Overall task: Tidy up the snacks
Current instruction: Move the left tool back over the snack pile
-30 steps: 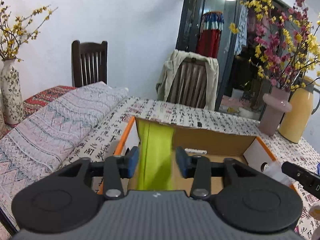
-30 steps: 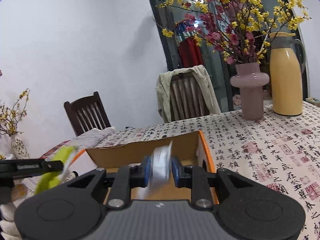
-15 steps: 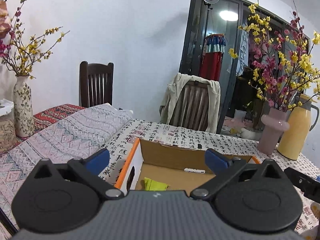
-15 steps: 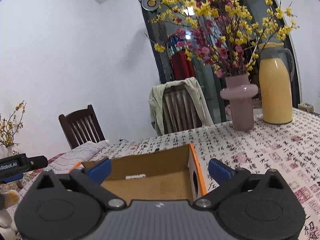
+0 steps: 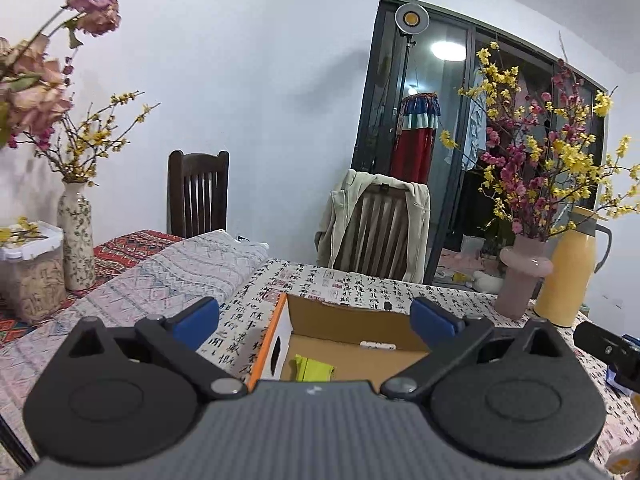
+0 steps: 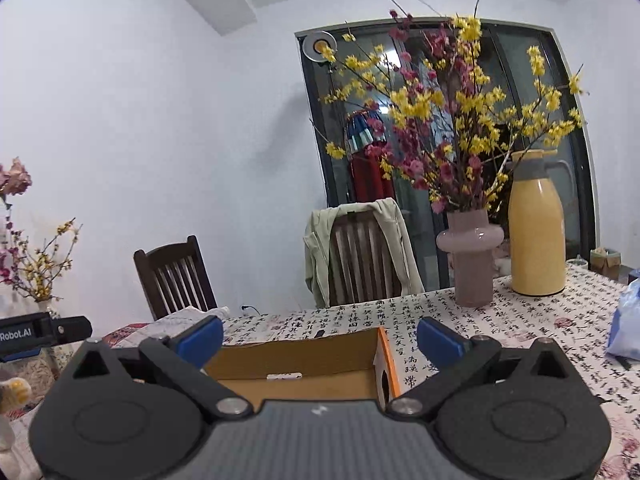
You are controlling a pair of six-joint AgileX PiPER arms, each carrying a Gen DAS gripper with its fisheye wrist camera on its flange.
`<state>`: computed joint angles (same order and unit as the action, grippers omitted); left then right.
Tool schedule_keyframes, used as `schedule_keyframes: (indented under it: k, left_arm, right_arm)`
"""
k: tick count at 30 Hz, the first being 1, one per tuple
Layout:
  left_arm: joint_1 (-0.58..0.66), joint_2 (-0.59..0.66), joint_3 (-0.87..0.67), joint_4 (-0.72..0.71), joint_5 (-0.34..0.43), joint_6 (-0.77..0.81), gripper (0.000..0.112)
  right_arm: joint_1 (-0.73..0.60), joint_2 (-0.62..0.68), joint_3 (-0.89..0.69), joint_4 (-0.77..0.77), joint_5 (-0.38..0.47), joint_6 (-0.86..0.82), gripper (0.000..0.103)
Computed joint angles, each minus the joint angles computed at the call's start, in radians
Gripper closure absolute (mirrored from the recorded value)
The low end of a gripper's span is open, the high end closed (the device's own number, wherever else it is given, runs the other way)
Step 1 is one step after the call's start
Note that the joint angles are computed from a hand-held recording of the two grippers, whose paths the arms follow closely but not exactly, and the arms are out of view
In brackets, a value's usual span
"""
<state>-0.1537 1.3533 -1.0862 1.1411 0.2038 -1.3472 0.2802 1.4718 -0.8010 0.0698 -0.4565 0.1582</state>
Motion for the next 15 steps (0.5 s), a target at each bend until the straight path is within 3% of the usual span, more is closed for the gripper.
schedule_keyframes:
  k: [15]
  left_arm:
    - [0.033,-0.317,0.297,-0.538,-0.017,0.561,0.009]
  right_arm:
    - [0.102,-0.313,0.357,0.185,0.016,-0.171,0.000]
